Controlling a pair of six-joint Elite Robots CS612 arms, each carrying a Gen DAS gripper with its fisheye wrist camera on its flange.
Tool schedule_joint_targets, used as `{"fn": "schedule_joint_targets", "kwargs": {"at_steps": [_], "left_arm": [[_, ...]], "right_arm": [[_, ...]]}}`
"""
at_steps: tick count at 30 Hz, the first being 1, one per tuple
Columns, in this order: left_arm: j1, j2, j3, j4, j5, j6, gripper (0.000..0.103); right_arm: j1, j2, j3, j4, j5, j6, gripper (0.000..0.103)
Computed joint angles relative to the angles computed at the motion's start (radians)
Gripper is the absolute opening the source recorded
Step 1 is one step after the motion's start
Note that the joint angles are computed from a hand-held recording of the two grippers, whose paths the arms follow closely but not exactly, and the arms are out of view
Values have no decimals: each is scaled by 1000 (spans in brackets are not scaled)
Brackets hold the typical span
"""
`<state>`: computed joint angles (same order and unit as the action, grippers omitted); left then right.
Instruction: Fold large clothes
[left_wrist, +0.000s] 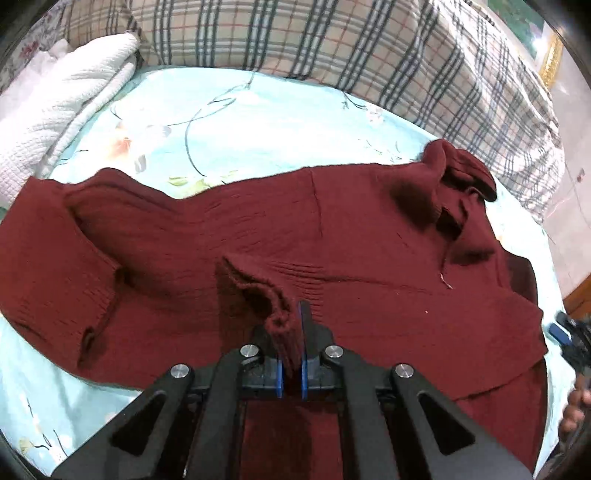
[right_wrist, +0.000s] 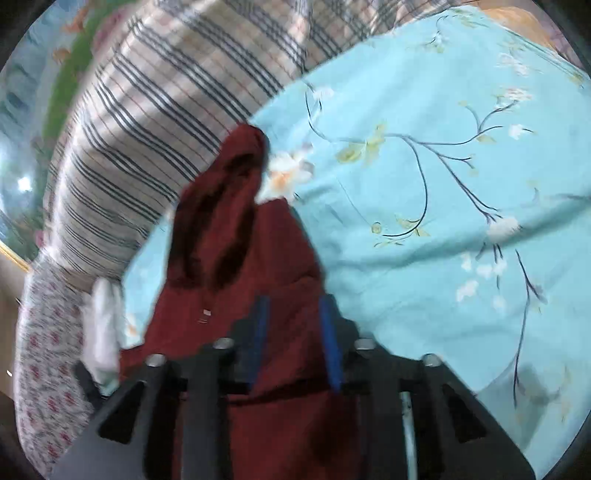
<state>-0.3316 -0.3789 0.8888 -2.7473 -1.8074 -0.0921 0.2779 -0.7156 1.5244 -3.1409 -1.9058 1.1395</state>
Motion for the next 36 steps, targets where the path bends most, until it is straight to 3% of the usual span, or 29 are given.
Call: {"fn": "schedule_joint_targets", "kwargs": {"at_steps": [6,8,9,10,13,15,17,19,22,25,27,28,31,32,34,36], "left_arm": [[-12,-8,26,-22,29,28,5],[-11,-10,35,-35,31,36,5],[-10,-13,40,-43,28,39,5],[-9,-16,45,-57,20,41,5],[-5,-22,53,-119,-6,27,5],[-2,-22,52,-157,-27,9,5],[-5,-21,52,-171,8,10,5],[-4,-9,30,-124,3,16,5],[-3,4,14,-82,6,28,5],[-1,11,9,-56,3,13,5],[0,9,15,-54,2,12,5],[1,7,18,-51,0,13,5],[3,6,21,-47,-3,17,5],[2,5,21,-46,3,21,5],[-1,3,22,-40,8,28,5],[-5,-7,37,-62,-3,35,5]], "right_arm": [[-42,35,-110,184,41,-115,41],[-50,46,-148,263,55,-190,40],[-52,48,-156,277,56,-207,16],[-55,46,-159,292,55,-212,6],[-62,25,-120,238,-12,-173,6],[-74,8,-63,149,-31,-84,0],[-79,-5,-18,104,-67,3,0],[-88,-9,32,-6,-36,67,0],[-81,-14,32,6,17,36,0],[-66,1,-12,60,55,-47,10],[-59,22,-45,91,92,-78,47],[-57,28,-56,108,96,-84,55],[-47,43,-74,139,67,-88,59],[-47,44,-72,143,69,-92,56],[-52,44,-73,144,104,-111,7],[-52,26,-50,100,83,-110,6]]}}
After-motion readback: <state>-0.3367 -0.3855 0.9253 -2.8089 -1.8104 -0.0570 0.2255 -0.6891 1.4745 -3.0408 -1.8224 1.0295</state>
